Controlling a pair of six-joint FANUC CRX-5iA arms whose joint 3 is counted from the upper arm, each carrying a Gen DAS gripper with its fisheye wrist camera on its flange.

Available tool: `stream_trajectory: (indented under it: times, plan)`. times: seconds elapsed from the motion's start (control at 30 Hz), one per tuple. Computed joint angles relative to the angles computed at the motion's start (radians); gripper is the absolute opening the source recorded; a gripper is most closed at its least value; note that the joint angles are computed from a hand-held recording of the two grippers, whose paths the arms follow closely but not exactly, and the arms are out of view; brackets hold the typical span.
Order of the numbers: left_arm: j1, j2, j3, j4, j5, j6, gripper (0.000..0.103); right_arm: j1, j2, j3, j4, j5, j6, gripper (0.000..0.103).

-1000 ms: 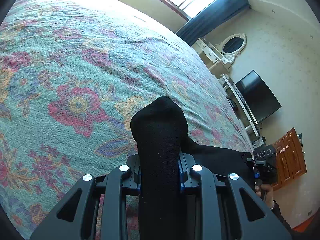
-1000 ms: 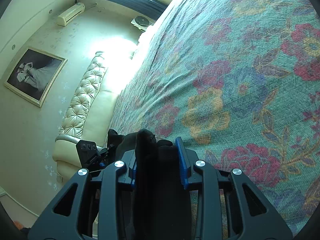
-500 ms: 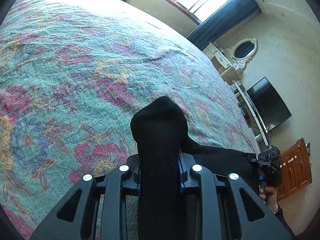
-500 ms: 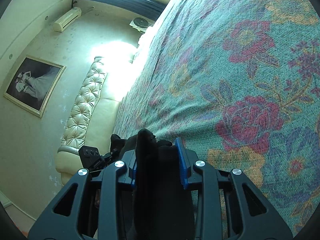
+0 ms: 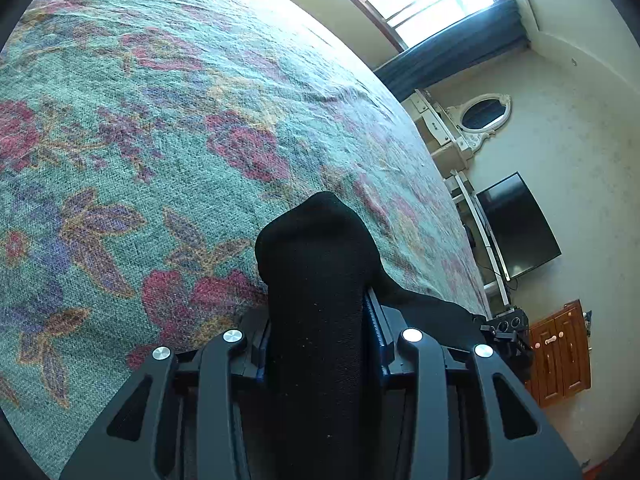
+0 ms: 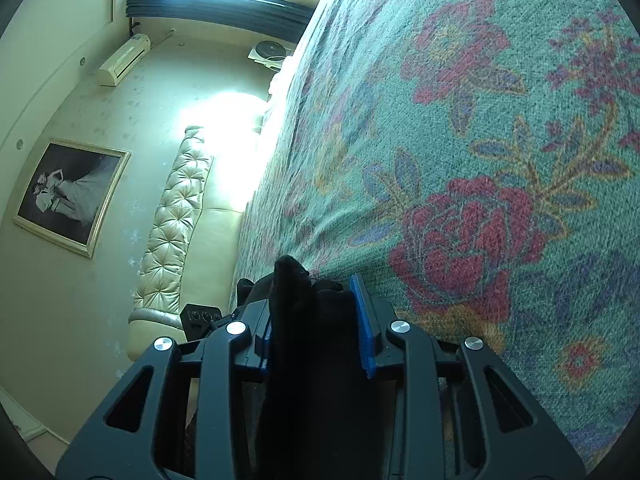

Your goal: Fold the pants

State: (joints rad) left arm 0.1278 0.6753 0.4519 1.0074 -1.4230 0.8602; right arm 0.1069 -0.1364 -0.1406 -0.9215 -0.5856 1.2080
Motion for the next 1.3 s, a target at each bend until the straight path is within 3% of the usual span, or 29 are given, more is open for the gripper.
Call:
stream_trajectory:
  times: [0.03,0.13,0.2,0.33,0.53,0.73,0.87,0.93,0.97,1.0,1.07,1.2,1.23,1.27,1.3]
  plan:
    - [0.003,-0.008,-0.007,0.001,-0.001,-0.012,0.046,0.003,-0.006,-0.001,0.004,0.002,-0.006,0.041]
    - [0.023,-0.042,-0.048,0.012,0.004,-0.035,0.063,0.026,-0.057,-0.032,0.048,0.029,-0.068,0.065]
    - [0.045,-0.061,-0.078,0.032,-0.004,-0.035,0.068,0.062,-0.118,-0.081,0.127,0.067,-0.145,0.076]
    - [0.103,-0.12,-0.169,0.039,-0.034,-0.037,0.069,0.188,-0.256,-0.214,0.378,0.117,-0.412,0.077]
    - [0.18,-0.258,-0.365,0.018,-0.073,-0.09,0.069,0.447,-0.419,-0.449,0.868,0.252,-0.969,0.081]
    - [0.185,-0.373,-0.52,0.02,-0.077,-0.128,0.08,0.544,-0.388,-0.491,1.139,0.28,-1.229,0.091]
    - [0.149,-0.393,-0.555,0.045,-0.068,-0.089,0.085,0.56,-0.355,-0.474,1.204,0.251,-1.311,0.092]
    - [0.138,-0.403,-0.565,0.04,-0.04,-0.084,0.085,0.563,-0.356,-0.477,1.217,0.25,-1.327,0.092]
    - [0.131,-0.406,-0.569,0.045,-0.025,-0.074,0.085,0.567,-0.356,-0.474,1.219,0.242,-1.33,0.086]
    - [0.124,-0.408,-0.574,0.054,-0.011,-0.06,0.085,0.573,-0.356,-0.47,1.226,0.216,-1.342,0.072]
    - [0.112,-0.402,-0.563,0.054,0.001,-0.037,0.085,0.584,-0.358,-0.47,1.222,0.179,-1.36,0.055]
    - [0.101,-0.397,-0.561,0.062,0.015,-0.022,0.085,0.589,-0.395,-0.554,1.341,0.254,-1.502,0.042]
    - [0.106,-0.406,-0.571,0.058,0.025,-0.021,0.082,0.59,-0.397,-0.566,1.375,0.263,-1.536,0.041]
    - [0.107,-0.413,-0.571,0.036,0.043,-0.01,0.066,0.59,-0.398,-0.577,1.407,0.273,-1.568,0.04]
    - [0.107,-0.417,-0.562,-0.002,0.06,0.008,0.059,0.589,-0.399,-0.587,1.434,0.285,-1.597,0.039]
